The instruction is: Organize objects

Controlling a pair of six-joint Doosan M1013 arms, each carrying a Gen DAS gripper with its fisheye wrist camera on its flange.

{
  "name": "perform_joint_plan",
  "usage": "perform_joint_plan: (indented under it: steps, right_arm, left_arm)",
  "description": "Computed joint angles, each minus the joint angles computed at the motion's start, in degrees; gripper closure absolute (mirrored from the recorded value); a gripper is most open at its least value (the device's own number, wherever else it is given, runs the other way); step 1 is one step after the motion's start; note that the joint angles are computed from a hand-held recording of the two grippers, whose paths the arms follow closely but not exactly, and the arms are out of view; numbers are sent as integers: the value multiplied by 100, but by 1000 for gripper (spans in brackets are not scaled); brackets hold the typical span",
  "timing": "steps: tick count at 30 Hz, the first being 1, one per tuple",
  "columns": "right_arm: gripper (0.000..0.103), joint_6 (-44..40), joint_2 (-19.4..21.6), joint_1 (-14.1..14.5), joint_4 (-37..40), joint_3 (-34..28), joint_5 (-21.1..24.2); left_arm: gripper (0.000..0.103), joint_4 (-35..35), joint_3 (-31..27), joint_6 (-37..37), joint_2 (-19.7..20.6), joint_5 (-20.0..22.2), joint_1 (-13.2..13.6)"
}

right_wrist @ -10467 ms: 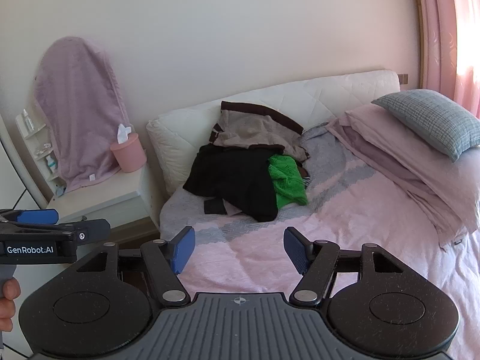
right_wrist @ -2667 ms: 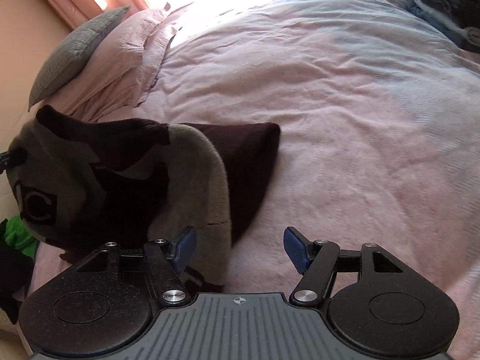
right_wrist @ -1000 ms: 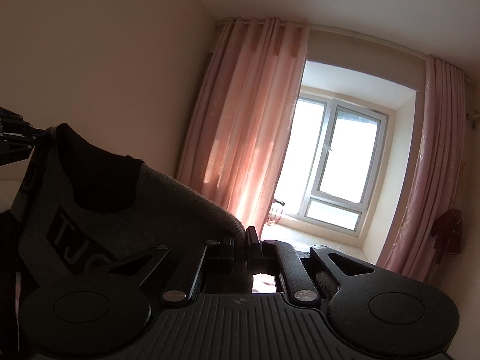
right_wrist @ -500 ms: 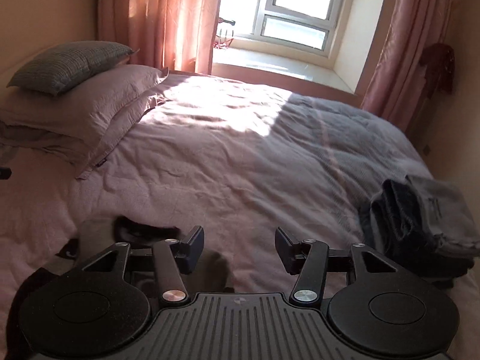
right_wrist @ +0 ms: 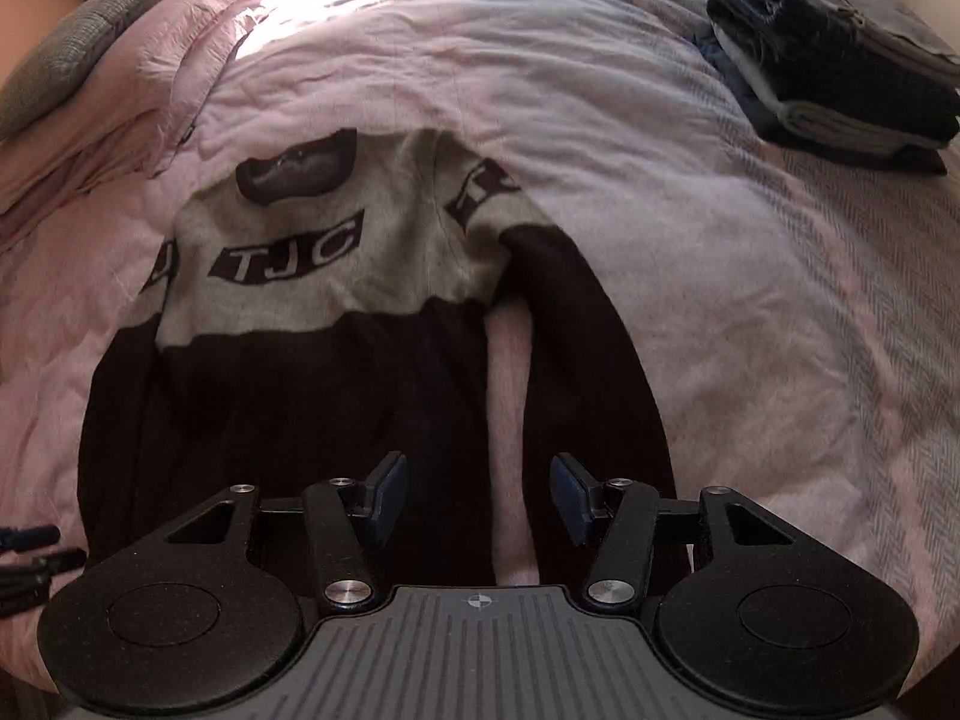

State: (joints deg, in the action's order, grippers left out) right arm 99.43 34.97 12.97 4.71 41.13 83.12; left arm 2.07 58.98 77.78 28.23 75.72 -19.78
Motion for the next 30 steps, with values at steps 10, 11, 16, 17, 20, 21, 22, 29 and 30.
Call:
perform_joint_plan:
  steps: [10,11,16,17,20,21,22,29,30]
  right_arm:
    - [53,-404,-574,-5,-47,887,-245]
    - [53,-427,-637,-9,-70,977,-258]
    - [53,-297,-806,-15,-321,1173,-221]
    - [53,-248,-823,-15,-347,1182,-235]
    - [53,-186,-848,4,-455,1165,-287]
    - [53,-171,-850,16,-492,1149,-297]
    - [53,-150,-845,24,-516,1126,-297]
    - [53,129,-821,70,-630,1001,-323]
    - [53,183,-843,68,-631,1025,-350]
  left_arm:
    - [58,694,1124,278,-527,-398,-677]
    - [58,809,1180,343,-540,-455,-722]
    - [95,1272,1305,543,-625,-512,-830]
    - [95,1275,1321,454,-687,-565,-791]
    - [95,1171,1373,-305,-992,-899,-475]
    - [95,1274,1398,-741,-1124,-1055,-329]
    - [95,1446,1386,-1204,-1218,-1100,-188]
    - [85,3253,803,-3521,-1164,319,646]
    - [84,3322,736,-3583,-1141,422,708]
